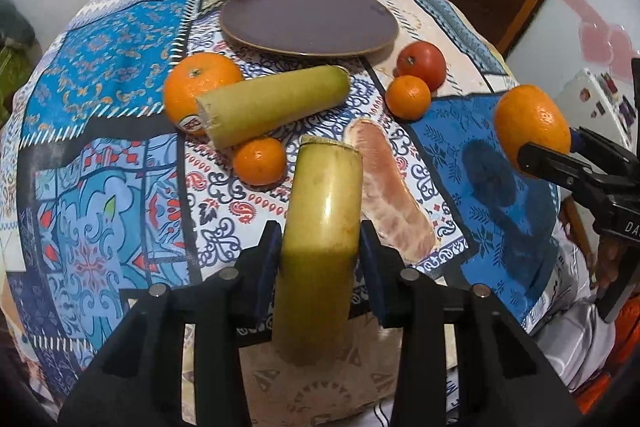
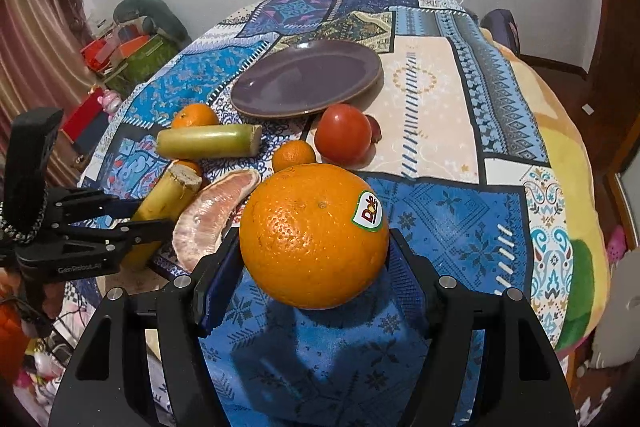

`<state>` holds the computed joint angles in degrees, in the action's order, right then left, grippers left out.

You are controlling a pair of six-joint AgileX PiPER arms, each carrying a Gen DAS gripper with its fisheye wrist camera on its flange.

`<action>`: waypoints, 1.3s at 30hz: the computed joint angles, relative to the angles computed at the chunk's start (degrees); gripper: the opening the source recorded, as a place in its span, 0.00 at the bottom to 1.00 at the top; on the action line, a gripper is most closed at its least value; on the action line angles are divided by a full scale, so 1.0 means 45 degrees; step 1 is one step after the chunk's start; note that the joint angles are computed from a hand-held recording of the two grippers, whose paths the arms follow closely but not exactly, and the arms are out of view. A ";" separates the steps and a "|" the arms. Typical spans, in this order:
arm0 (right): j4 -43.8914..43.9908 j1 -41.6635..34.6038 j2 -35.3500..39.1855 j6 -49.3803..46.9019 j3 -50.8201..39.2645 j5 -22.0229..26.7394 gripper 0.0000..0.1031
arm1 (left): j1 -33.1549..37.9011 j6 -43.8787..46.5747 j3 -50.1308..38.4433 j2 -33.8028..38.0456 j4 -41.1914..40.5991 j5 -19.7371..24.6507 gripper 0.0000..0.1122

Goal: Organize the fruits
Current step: 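Lift the orange with the right gripper while the left gripper carries the cylinder over the plate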

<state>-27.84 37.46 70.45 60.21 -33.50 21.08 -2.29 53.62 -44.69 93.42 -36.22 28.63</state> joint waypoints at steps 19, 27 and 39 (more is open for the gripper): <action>-0.1937 -0.0267 -0.0183 0.0210 -0.2068 0.1352 0.65 | 0.0761 0.0838 -0.0680 -0.2584 -0.1822 0.1253 0.33; -0.2098 -0.0613 0.0279 -0.0547 -0.3021 0.1337 0.65 | 0.0710 0.0875 -0.1967 -0.2394 -0.2320 0.1455 0.33; -0.2448 -0.1683 0.1396 -0.1338 -0.4545 0.0680 0.65 | 0.0296 0.0393 -0.3836 -0.0884 -0.2361 0.0781 0.33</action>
